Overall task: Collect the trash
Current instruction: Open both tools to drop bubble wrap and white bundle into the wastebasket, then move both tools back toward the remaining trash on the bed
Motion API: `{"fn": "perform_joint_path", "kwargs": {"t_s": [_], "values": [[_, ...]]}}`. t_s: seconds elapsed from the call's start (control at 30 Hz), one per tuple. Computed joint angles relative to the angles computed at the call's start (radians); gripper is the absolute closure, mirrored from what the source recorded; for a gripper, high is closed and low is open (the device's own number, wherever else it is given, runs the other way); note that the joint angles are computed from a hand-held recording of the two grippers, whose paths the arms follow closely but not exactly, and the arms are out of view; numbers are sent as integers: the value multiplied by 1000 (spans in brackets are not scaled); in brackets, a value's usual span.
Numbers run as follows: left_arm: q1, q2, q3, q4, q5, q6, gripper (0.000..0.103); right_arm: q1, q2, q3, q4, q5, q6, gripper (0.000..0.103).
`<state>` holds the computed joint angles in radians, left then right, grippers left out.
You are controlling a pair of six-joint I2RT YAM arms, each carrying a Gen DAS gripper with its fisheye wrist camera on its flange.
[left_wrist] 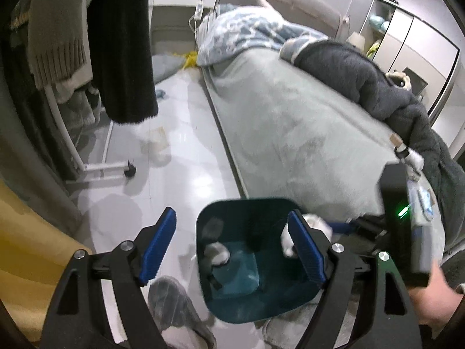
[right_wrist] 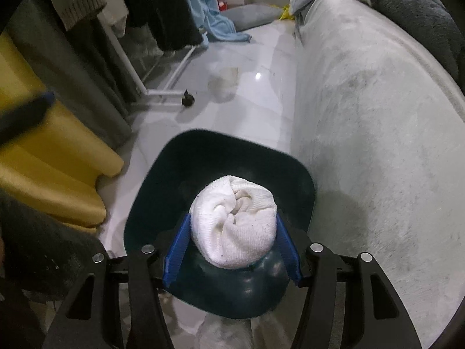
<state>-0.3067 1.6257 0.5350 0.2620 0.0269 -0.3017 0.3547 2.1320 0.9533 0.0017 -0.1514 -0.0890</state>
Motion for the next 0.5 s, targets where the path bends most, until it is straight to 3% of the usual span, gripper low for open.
{"fn": "perform_joint_path", "kwargs": {"t_s": [0.27,0.5], "values": [[-75,-126,-37,31,-69,-30,21,10,-84,-51,-5,5,-29,27],[-165,-179,-17,60,-149,-60,19,-54,-235,-143,12,-52,-64,23]]}}
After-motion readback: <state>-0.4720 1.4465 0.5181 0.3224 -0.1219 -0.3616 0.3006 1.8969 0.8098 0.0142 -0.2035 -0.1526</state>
